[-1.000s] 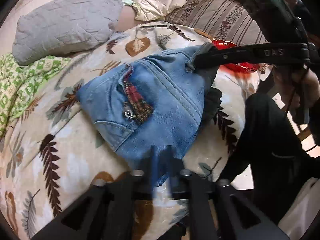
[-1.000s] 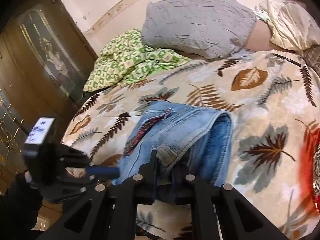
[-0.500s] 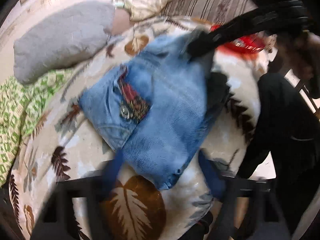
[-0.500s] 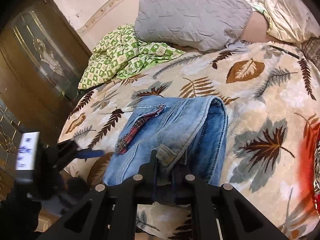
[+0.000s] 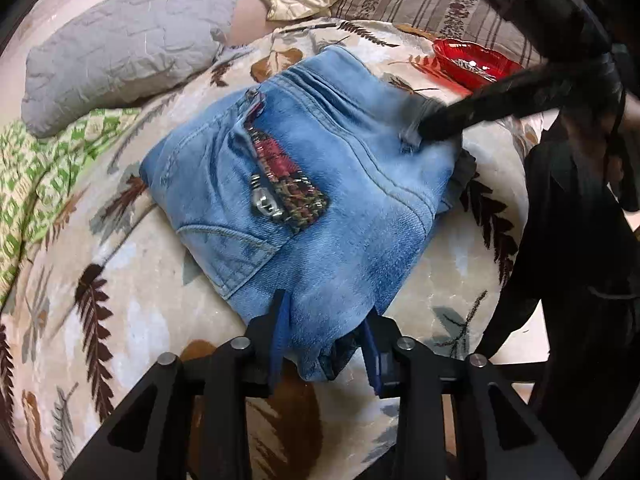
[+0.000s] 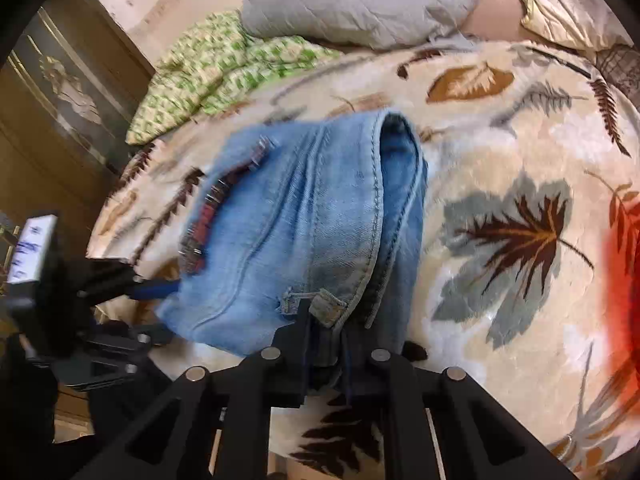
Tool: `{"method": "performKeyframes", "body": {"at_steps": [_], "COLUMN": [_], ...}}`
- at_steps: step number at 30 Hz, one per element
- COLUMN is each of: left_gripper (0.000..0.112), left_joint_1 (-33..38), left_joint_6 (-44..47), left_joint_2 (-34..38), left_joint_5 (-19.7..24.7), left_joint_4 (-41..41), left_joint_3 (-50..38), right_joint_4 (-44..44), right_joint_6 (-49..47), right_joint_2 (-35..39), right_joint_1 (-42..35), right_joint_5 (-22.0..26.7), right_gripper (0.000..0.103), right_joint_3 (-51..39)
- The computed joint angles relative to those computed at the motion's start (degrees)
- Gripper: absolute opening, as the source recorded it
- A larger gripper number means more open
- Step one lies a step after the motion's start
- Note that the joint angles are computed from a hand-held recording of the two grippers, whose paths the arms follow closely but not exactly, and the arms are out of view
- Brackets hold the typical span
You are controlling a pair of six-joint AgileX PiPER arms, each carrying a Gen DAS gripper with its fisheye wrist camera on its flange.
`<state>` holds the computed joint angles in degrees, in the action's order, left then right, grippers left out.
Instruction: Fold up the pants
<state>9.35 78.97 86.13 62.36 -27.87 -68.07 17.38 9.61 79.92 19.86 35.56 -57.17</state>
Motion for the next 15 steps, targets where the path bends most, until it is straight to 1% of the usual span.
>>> {"method": "performKeyframes", "body": {"at_steps": [1,2,3,4,5,6,7,8,10,11,13,15], "left_gripper": [0.05,0.069,0.075,0.078,0.078,0.078,0.078,0.078,0.078,0.078,0.078,0.078], "left_joint_1": [-0.18,-0.26,-0.61,-1.2,-1.65,-1.99,-2.29,-2.19,-0.71,0.73,3.14,5.21], "left_joint_6": [0.8,1.22,1.35,1.35,2.0,2.51,2.23,1.52,0.32,-0.32,-0.75,-1.49], "left_joint_2": [-0.81,-1.13,-1.44,-1.88,-2.75,-3.28,-3.42,-3.34,-2.44,-1.76,-0.79,0.36], "left_joint_5": [-0.79,-0.69,-0.77,-1.76,-4.04,-5.85,-6.86,-6.62,-3.45,-0.71,3.01,5.22], "left_joint_4": [-0.03,0.37,1.34,2.43,2.97,3.34,3.8,3.82,2.46,1.16,-1.06,-2.61], "left_joint_3": [1.1,1.53,2.14,3.15,4.98,6.34,6.94,6.67,4.46,2.57,-0.29,-2.56], "right_joint_4": [0.84,-0.62,-3.63,-6.74,-7.79,-7.0,-6.81,-8.74,-16.01,-18.32,-19.83,-19.45], "right_joint_6": [-0.55,0.8,3.57,6.34,6.82,5.16,4.22,4.76,9.32,10.54,11.3,10.36], "right_joint_2": [-1.42,-3.12,-5.01,-7.11,-9.26,-10.42,-10.44,-9.89,-7.68,-6.16,-4.75,-3.56], "right_joint_1": [-0.42,-0.31,0.38,1.32,1.92,2.32,3.05,4.68,9.03,10.73,12.26,12.71], "right_joint_5": [0.37,1.16,1.3,0.88,0.19,0.27,0.92,1.59,2.35,2.77,1.84,0.36], "right_gripper": [0.029,0.047,0.059,0.077,0.078,0.078,0.078,0.078,0.078,0.076,0.076,0.073], "right_joint_3": [0.39,0.58,1.09,2.04,3.31,3.96,3.75,3.32,2.04,1.18,0.84,0.45]}}
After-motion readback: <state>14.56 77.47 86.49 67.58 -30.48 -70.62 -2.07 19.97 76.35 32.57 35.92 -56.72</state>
